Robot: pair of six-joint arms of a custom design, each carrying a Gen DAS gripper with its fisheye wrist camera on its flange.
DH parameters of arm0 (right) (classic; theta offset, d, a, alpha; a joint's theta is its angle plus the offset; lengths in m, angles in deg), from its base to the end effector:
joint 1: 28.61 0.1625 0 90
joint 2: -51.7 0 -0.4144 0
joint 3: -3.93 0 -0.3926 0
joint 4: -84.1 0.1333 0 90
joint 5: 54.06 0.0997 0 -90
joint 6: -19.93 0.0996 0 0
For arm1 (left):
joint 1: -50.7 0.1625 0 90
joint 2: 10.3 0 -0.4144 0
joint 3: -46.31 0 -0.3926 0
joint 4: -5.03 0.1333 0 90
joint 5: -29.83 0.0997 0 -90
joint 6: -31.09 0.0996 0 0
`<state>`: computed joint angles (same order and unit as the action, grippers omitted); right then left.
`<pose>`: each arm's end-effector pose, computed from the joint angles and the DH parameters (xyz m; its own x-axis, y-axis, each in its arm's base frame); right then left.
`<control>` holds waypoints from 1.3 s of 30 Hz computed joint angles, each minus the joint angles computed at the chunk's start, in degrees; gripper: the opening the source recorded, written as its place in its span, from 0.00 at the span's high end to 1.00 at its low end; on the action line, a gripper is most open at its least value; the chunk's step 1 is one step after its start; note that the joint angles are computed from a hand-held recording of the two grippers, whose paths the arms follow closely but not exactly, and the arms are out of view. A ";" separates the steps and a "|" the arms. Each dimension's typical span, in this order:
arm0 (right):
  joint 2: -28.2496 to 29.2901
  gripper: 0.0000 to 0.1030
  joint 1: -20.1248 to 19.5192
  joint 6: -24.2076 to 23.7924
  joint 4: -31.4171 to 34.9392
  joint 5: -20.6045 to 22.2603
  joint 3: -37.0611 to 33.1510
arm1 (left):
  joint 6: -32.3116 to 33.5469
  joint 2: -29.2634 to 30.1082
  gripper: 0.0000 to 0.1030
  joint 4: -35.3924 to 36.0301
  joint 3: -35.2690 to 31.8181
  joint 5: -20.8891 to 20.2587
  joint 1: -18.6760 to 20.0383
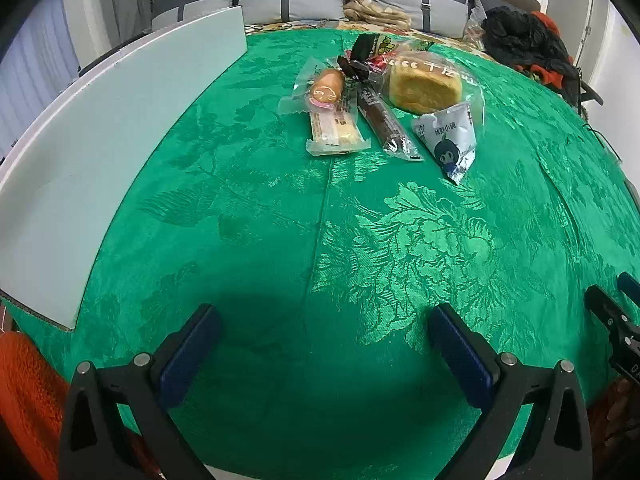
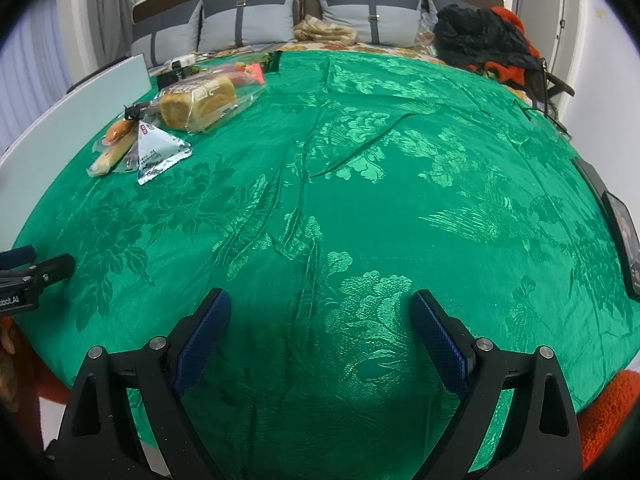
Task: Organize snacks
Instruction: 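Lower the left gripper onto the wrapped sausage and close on it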
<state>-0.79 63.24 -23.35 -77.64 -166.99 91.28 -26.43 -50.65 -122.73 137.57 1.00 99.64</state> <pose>0.1173 -0.7059 0.2533 -0.6579 -0.3996 0.6383 -0.6550 0.7219 -0.2233 -0.2603 -0.6346 0.0566 -0.6645 -0.3686 -0.6500 0.1472 0.7883 -0.5975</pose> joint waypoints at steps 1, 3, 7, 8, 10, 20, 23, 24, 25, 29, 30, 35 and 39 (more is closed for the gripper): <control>0.04 0.09 0.01 0.02 0.03 -0.02 -0.05 | 0.08 0.02 0.00 0.15 -0.13 -0.16 0.03; 0.04 0.09 0.01 0.01 0.03 -0.03 -0.05 | 0.30 0.04 0.00 0.27 -0.28 -0.43 0.08; 0.08 0.09 0.04 0.12 0.12 -0.06 -0.11 | 1.84 -0.11 0.00 -0.19 -0.32 -1.27 0.23; 0.02 0.08 0.00 0.05 0.16 -0.01 -0.08 | 2.20 -0.18 0.00 -0.12 -0.42 -1.62 0.31; -0.09 0.09 -0.05 0.06 0.77 0.06 -0.22 | 2.37 -0.34 0.00 1.50 -1.35 -3.00 0.63; -0.29 0.09 -0.23 -1.09 0.81 0.55 -0.01 | 10.64 -4.41 0.01 -11.28 -0.32 -6.54 3.42; -0.16 0.09 -0.19 -0.74 1.19 0.67 -0.32 | 15.73 -2.37 0.08 -10.76 -6.31 -4.86 5.28; -0.24 0.09 -0.34 -1.10 1.11 1.14 -0.25 | 17.62 -1.28 0.10 -9.90 -8.92 -4.62 5.87; -0.39 0.09 -0.48 -1.51 1.02 1.58 -0.07 | 19.58 -0.42 0.15 -9.37 -11.07 -4.56 6.45; -0.49 0.09 -0.45 -1.48 1.38 1.54 -0.09 | 27.17 5.34 0.27 -3.07 -23.75 -4.16 8.61; -0.49 0.09 -0.44 -1.44 1.43 1.55 -0.11 | 27.75 6.80 0.31 -0.41 -26.99 -4.38 9.23; -0.52 0.09 -0.40 -1.37 1.63 1.39 -0.20 | 28.92 7.35 0.62 1.58 -29.12 -6.71 10.55; -0.47 0.09 -0.40 -1.44 1.32 1.43 -0.15 | 27.88 1.37 0.63 -5.52 -17.81 -10.13 9.62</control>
<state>-1.26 62.84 -24.80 -76.31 -165.56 91.13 1.46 -49.28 -128.25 119.76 -9.13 109.26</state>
